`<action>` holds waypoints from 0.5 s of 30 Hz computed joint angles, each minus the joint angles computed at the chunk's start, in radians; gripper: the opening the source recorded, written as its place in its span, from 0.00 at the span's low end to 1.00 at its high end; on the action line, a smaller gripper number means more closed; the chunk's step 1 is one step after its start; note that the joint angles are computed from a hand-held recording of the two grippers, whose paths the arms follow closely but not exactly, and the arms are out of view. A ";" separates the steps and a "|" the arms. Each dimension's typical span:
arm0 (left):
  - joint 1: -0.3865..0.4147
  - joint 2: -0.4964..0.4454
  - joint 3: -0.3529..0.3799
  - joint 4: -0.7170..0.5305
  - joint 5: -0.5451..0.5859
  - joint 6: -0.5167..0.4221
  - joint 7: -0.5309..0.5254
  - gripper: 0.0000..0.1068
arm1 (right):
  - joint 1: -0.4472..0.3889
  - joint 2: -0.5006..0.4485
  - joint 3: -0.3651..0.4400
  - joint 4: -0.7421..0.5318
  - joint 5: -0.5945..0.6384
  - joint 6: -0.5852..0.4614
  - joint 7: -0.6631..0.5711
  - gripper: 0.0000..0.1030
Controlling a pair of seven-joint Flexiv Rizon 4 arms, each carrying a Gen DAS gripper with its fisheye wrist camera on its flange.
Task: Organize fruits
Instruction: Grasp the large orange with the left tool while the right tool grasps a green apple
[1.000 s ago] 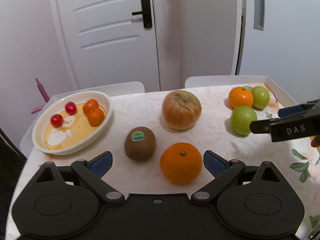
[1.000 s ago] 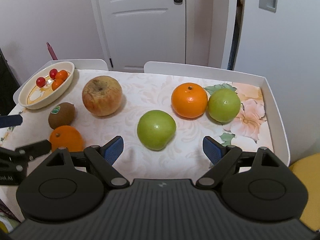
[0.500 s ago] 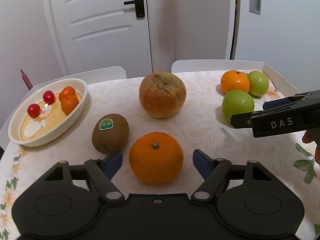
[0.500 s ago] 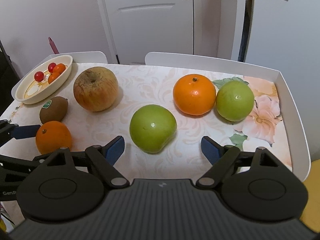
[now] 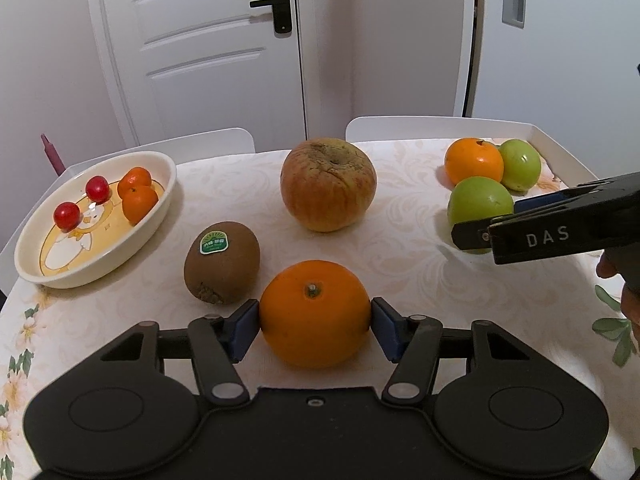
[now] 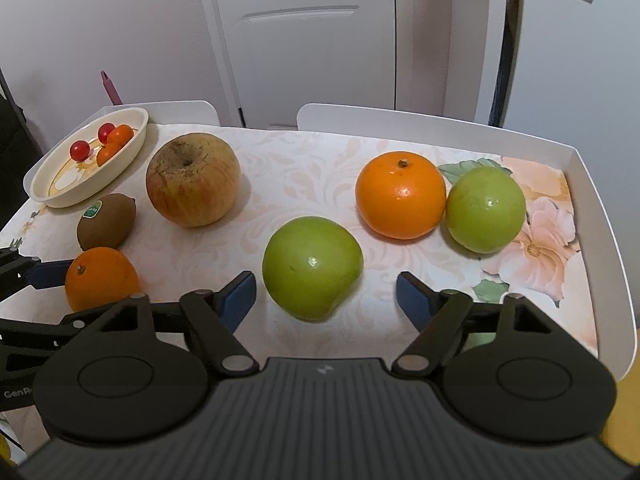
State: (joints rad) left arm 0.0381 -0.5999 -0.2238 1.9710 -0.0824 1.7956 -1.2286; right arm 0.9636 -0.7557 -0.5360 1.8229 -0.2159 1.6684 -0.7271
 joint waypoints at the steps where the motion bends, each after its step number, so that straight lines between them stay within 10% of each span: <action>1: -0.001 0.001 0.001 0.001 0.001 0.000 0.000 0.60 | -0.003 -0.002 0.003 -0.004 -0.001 -0.001 -0.001 0.86; 15: 0.027 0.025 -0.012 0.040 0.015 0.019 -0.009 0.60 | 0.015 -0.019 -0.018 -0.021 0.004 0.003 -0.010 0.67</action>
State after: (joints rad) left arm 0.0652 -0.5745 -0.2354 2.0107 -0.0678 1.8145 -1.2377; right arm 0.9784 -0.7746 -0.5535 1.8016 -0.2115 1.6711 -0.7371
